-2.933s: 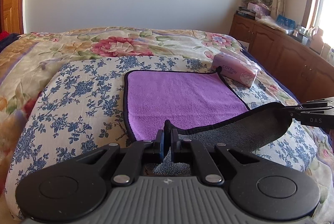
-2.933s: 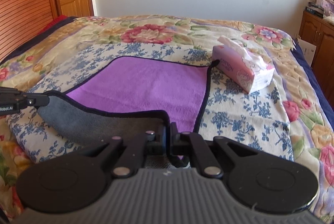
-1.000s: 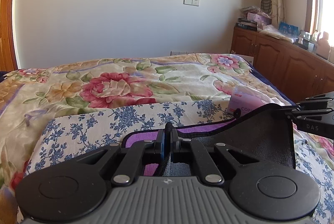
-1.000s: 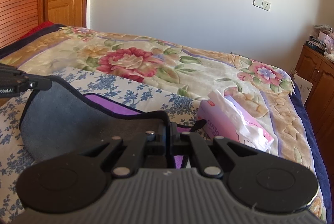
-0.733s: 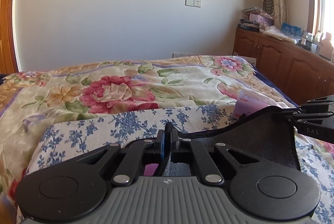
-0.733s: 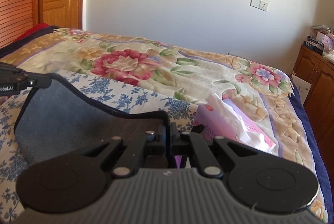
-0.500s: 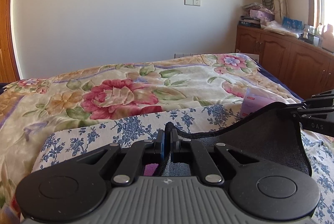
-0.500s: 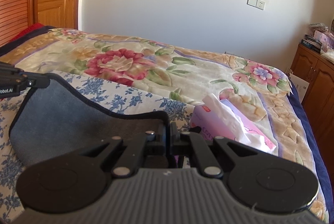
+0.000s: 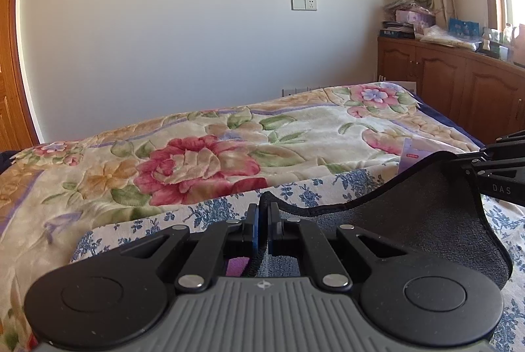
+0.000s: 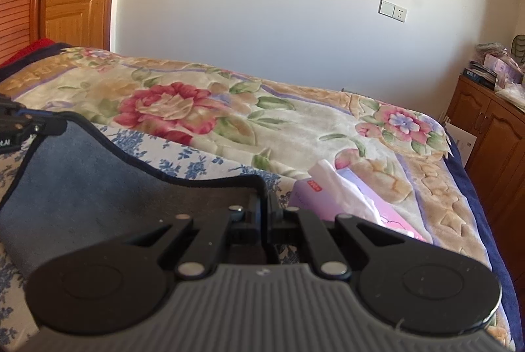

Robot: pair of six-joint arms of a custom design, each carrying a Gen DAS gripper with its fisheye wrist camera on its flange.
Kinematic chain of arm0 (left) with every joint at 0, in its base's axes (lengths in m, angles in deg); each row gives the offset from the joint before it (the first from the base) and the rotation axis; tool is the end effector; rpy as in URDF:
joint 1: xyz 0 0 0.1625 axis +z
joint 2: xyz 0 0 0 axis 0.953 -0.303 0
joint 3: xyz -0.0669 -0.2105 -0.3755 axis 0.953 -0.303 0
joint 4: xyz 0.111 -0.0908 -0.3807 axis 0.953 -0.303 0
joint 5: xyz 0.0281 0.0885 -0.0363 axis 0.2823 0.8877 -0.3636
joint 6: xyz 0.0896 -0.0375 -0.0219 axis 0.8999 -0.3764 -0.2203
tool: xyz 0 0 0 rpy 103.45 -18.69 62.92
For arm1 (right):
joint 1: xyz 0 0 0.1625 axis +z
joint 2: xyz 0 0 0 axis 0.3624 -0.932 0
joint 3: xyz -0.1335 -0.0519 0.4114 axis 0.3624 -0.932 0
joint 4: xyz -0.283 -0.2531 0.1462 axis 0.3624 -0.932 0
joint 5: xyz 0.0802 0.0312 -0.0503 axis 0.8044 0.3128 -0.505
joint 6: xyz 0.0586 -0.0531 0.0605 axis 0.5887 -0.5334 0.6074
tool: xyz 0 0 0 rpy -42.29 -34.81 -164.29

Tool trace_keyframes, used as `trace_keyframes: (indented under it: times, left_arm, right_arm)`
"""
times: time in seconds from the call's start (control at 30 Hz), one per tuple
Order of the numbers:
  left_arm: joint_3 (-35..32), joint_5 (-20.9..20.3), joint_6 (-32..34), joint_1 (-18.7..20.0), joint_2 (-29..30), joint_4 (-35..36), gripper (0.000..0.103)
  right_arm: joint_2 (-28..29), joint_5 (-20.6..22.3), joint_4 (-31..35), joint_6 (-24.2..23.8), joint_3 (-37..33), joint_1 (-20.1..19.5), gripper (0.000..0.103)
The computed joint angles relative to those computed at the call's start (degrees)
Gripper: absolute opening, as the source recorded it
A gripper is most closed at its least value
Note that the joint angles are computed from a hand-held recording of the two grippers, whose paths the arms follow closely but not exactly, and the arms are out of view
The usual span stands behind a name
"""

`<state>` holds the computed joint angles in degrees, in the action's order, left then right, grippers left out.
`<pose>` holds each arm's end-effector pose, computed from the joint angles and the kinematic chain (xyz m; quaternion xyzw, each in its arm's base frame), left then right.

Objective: Fold towel

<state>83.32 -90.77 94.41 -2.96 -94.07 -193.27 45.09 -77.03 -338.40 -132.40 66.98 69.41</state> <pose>-0.0729 -0.6359 0.0480 0.4635 0.7923 -0.3517 0.1838 0.0866 -0.4988 0.0446 0.1619 -0.7562 0.4569 0.4395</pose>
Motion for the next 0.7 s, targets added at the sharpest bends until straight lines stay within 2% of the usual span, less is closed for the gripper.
trace_keyframes:
  times: [0.23,0.7]
  left_arm:
    - [-1.6,0.8,0.4,0.2,1.4,-0.2,0.006]
    - [-6.8,5.1,-0.3,1.7,5.5,2.1,0.006]
  right_arm:
    - [0.7,-0.6,1.8,-3.6,-2.1,0.0,0.004]
    - [1.9,-1.9,4.8,-2.6,-3.8,-2.6,0.004]
